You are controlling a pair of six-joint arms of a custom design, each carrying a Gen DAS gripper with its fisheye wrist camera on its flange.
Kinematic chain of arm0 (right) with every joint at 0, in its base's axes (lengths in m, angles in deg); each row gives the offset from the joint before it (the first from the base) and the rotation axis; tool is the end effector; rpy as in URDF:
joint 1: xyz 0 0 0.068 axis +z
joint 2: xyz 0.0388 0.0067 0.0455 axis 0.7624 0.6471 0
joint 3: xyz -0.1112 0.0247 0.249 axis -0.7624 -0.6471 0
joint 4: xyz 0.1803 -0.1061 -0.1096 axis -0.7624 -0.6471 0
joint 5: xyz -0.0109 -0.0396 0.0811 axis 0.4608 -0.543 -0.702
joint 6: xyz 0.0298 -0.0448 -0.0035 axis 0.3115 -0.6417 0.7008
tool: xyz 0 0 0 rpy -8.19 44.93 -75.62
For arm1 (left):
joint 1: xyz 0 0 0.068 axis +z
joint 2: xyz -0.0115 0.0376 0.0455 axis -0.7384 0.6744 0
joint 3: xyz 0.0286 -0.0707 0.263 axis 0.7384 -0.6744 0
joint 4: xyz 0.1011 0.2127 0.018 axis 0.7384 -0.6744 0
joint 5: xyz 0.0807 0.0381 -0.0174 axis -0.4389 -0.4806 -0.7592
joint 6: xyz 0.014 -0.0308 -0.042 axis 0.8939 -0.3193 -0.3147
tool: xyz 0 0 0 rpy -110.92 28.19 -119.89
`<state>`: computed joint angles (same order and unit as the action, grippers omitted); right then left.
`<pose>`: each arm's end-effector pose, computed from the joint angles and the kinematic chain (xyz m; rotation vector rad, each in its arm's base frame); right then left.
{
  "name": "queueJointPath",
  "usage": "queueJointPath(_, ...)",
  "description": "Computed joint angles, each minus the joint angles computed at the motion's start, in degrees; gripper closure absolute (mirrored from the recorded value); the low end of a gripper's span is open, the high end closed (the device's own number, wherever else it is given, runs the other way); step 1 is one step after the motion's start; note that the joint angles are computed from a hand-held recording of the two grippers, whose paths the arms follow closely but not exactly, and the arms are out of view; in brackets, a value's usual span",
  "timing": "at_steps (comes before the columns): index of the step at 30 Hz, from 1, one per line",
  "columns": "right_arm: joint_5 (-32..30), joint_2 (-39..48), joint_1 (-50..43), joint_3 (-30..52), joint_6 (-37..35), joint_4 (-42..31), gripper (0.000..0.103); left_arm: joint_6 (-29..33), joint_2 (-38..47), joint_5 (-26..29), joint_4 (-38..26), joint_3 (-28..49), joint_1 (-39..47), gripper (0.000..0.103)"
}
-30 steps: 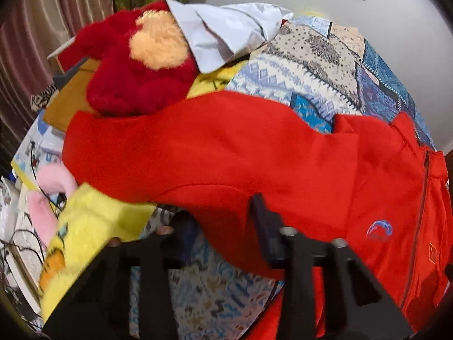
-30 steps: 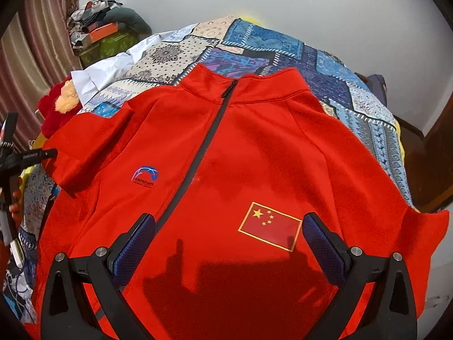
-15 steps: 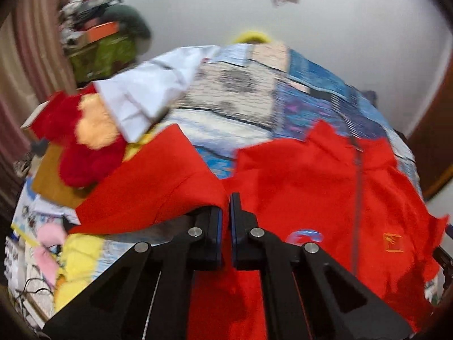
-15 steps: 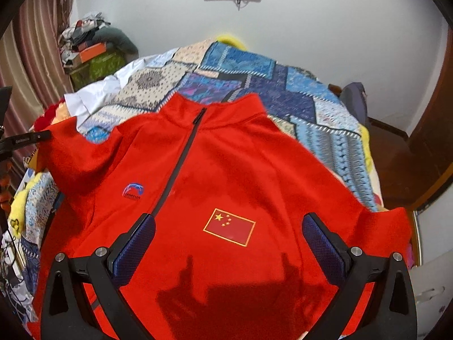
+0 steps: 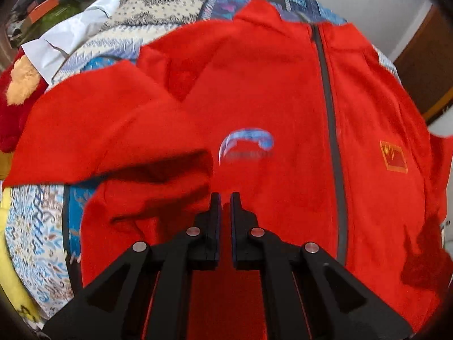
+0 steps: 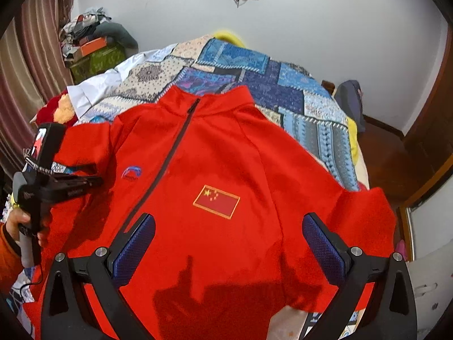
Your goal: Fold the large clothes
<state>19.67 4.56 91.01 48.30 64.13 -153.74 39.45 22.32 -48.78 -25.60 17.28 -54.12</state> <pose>0.1714 0.1272 0.3316 0.2443 2.4605 -0.0941 0.3472 -0.0474 0.2644 0.5972 2.7224 -0.2606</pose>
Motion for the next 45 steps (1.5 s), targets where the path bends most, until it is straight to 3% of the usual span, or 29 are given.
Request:
queueJointPath(3, -1.40, 0.40, 0.29, 0.10, 0.83, 0.03, 0.000, 2.86, -1.56, 1.55, -3.75, 0.99, 2.33, 0.089)
queueJointPath(5, -2.24, 0.78, 0.44, 0.35, 1.19, 0.60, 0.000, 4.55, -2.79, 2.80, -5.57, 2.51, 5.18, 0.074)
queueJointPath(7, -3.22, 1.48, 0.16, 0.80, 1.12, 1.63, 0.000, 4.72, -3.31, 4.51, -6.47, 5.33, 9.50, 0.046)
queueJointPath(8, -3.80, 1.83, 0.03, 0.97, 1.06, 2.24, 0.000, 4.78, -3.19, 5.62, -6.80, 6.68, 11.83, 0.042)
queueJointPath(11, -5.77, 3.02, -0.42, 1.21, 0.85, 4.55, 0.000, 4.54, 0.92, 8.92, -9.91, 14.59, 19.40, 0.040)
queueJointPath(17, -8.82, 7.47, -1.63, 1.60, -0.40, 8.79, 0.000, -1.29, 18.07, 12.98, -20.41, 36.56, 29.18, 0.040)
queueJointPath(19, -9.22, 8.50, -1.90, 1.50, -0.74, 9.84, 0.000, -3.56, 24.98, 13.90, -24.80, 45.51, 30.55, 0.041)
queueJointPath(21, -9.53, 9.55, -2.39, 1.32, -0.98, 10.98, 0.000, -4.97, 28.35, 14.89, -26.14, 48.99, 30.71, 0.041)
queueJointPath(26, -10.99, 10.70, -4.15, 0.78, -1.79, 12.87, 0.000, -9.27, 29.86, 10.85, -19.74, 49.26, 27.93, 0.054)
queueJointPath(28, -11.35, 10.49, -4.89, 0.15, -2.02, 13.34, 0.000, -10.24, 30.32, 4.19, -16.45, 50.12, 25.10, 0.083)
queueJointPath(30, -11.58, 10.09, -5.52, -0.46, -2.10, 13.48, 0.000, -7.85, 28.28, -1.65, -11.91, 47.09, 22.76, 0.100)
queueJointPath(33, -11.20, 9.14, -6.36, -1.33, -2.14, 12.82, 0.000, -4.26, 22.64, -6.28, -5.78, 40.53, 19.51, 0.101)
queueJointPath(38, -10.13, 5.03, -7.74, -3.90, -1.63, 12.06, 0.000, -1.69, 14.54, -2.56, -4.82, 39.18, 13.67, 0.101)
queueJointPath(45, -9.25, -4.42, -10.05, -6.68, 0.01, 9.33, 0.000, -0.08, 0.87, -1.29, -2.30, 30.00, -3.03, 0.101)
